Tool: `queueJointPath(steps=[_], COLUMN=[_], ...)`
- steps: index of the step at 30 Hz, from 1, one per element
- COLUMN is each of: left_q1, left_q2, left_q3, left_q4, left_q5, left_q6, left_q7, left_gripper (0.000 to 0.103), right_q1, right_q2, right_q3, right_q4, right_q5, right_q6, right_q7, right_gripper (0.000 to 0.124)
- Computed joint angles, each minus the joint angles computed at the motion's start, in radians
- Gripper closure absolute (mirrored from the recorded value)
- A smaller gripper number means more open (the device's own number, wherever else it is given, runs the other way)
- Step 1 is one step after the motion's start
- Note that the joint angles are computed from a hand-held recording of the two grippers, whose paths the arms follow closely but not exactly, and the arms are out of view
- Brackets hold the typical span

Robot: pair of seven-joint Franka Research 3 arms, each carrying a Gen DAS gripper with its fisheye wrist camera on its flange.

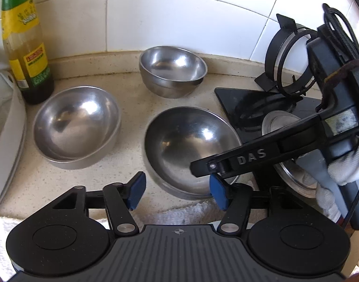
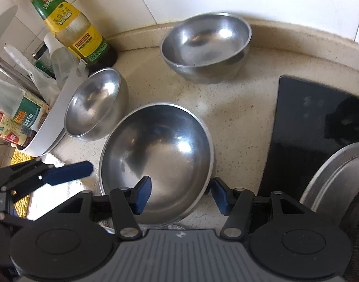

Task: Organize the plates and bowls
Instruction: 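Lift the gripped steel bowl with the right tool toward another steel bowl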

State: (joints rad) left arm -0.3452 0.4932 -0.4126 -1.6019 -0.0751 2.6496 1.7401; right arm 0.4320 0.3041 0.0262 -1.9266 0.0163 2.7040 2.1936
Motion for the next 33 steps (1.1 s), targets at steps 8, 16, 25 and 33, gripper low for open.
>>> queueJointPath(steps=[8,16,25,33], left_q1=[0.002,-0.046,-0.039,-0.054], left_q2=[-0.072,-0.113,-0.036,0.043], left_q3=[0.051,0.160,0.156,0.157], left_q4=[-0.079,-0.095,-0.003,0.081], left_q5=[0.042,0.237,0.297,0.310], left_q6=[0.072,0.100,0.068,0.025], left_q7=[-0.102,-0.354,-0.480,-0.517], left_gripper=[0.033,0.030,0.023,0.022], right_q1=[0.020,0.013,0.023,0.010], right_q2=[-0.054,0.043,0.239,0.383], right_q3=[-0.028,0.004,-0.006,-0.008], right_q4=[-0.018,0.168,0.428,0.603], right_q5=[-0.125,-0.120,-0.055,0.015], right_q6=[0.000,-0.046,-0.104,-0.162], right_q7=[0.078,-0.036,-0.156,-0.250], right_gripper=[0.059,0.059,0.059,0.059])
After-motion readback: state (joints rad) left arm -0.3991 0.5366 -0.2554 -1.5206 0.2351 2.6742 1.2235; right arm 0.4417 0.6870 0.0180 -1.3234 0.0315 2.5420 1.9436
